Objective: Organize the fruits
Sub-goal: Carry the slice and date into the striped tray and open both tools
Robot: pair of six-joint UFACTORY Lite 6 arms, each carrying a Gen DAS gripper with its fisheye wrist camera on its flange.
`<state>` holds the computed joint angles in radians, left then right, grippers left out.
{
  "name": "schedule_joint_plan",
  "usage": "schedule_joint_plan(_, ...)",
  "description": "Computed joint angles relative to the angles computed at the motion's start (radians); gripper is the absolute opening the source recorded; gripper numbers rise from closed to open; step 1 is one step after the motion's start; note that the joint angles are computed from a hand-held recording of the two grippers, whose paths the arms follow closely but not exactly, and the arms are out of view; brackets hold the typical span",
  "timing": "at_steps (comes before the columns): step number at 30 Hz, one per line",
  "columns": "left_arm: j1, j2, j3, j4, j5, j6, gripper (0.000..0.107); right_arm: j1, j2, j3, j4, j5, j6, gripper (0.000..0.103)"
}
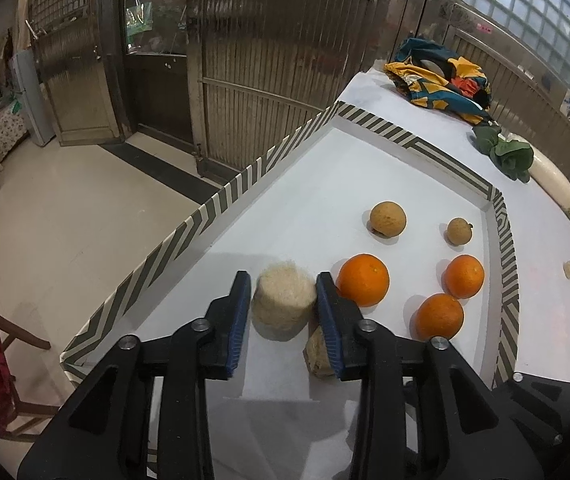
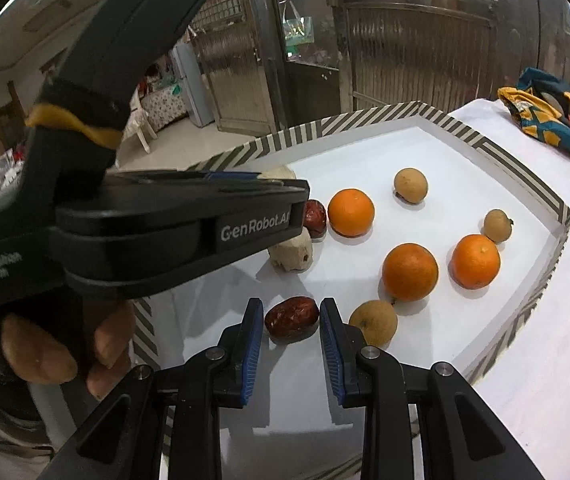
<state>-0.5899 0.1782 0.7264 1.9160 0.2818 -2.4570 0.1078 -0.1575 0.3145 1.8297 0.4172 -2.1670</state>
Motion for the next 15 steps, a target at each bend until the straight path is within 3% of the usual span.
schedule_joint_plan(1,0.002,-0.001,-0.001,0.012,-0.004,-0.011,0.042,-0.019,-0.002,0.002,-0.029,0.016,0.024,0.028)
schedule_joint_plan(3,-0.002,-0.012,-0.008,0.022,-0.004,-0.028,0.057,-0.055,-0.021,-0.005,-0.077,0.046,0.063,0.028)
schedule_joint_plan(5,-0.016,-0.027,-0.017,0.026,0.007,-0.039,0.062,-0.083,-0.056,-0.018,-0.113,0.063,0.096,0.028)
schedule_joint_plan(15,-0.138,-0.073,0.001,-0.173,0.094,0.126,0.062,-0.247,-0.201,-0.056,-0.276,0.125,0.238,0.028)
